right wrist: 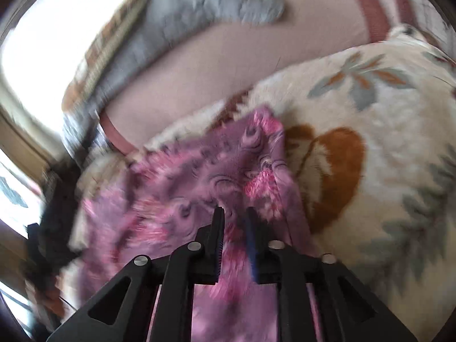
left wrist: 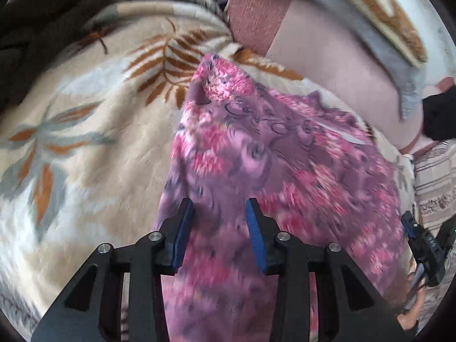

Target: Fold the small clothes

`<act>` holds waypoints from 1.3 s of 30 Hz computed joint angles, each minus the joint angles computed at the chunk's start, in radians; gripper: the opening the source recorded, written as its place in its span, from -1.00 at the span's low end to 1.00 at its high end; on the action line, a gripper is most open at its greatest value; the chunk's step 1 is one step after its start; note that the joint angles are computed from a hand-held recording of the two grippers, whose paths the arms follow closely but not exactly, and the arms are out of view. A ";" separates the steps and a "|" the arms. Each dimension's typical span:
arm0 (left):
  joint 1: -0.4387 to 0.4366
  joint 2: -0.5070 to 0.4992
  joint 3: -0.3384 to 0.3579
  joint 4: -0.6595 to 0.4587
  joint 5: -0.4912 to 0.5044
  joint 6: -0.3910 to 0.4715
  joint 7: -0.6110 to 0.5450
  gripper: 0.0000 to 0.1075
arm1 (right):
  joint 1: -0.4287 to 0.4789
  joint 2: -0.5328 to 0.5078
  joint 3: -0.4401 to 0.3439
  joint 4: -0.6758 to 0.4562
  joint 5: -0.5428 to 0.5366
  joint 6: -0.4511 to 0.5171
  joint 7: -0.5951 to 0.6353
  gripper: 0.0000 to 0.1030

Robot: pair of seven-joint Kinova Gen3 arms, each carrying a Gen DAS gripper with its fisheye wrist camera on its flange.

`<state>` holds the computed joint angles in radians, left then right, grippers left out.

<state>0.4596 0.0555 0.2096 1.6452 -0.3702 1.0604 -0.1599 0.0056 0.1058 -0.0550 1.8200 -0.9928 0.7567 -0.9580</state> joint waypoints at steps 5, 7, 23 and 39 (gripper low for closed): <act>0.022 -0.081 0.062 0.073 -0.010 -0.060 0.123 -0.10 | 0.144 -0.135 -0.054 0.176 0.026 -0.063 -0.055 0.19; 0.032 -0.042 0.081 0.050 -0.019 -0.010 0.135 -0.11 | 0.169 -0.105 -0.084 0.177 0.063 -0.010 -0.071 0.09; 0.042 -0.125 0.092 0.093 -0.021 -0.066 0.224 -0.05 | -0.296 -0.312 0.310 0.372 -0.119 -0.266 0.103 -0.65; 0.021 -0.055 0.075 0.051 -0.028 -0.132 0.136 0.03 | -0.505 -0.225 0.417 0.294 -0.279 -0.203 0.271 -0.24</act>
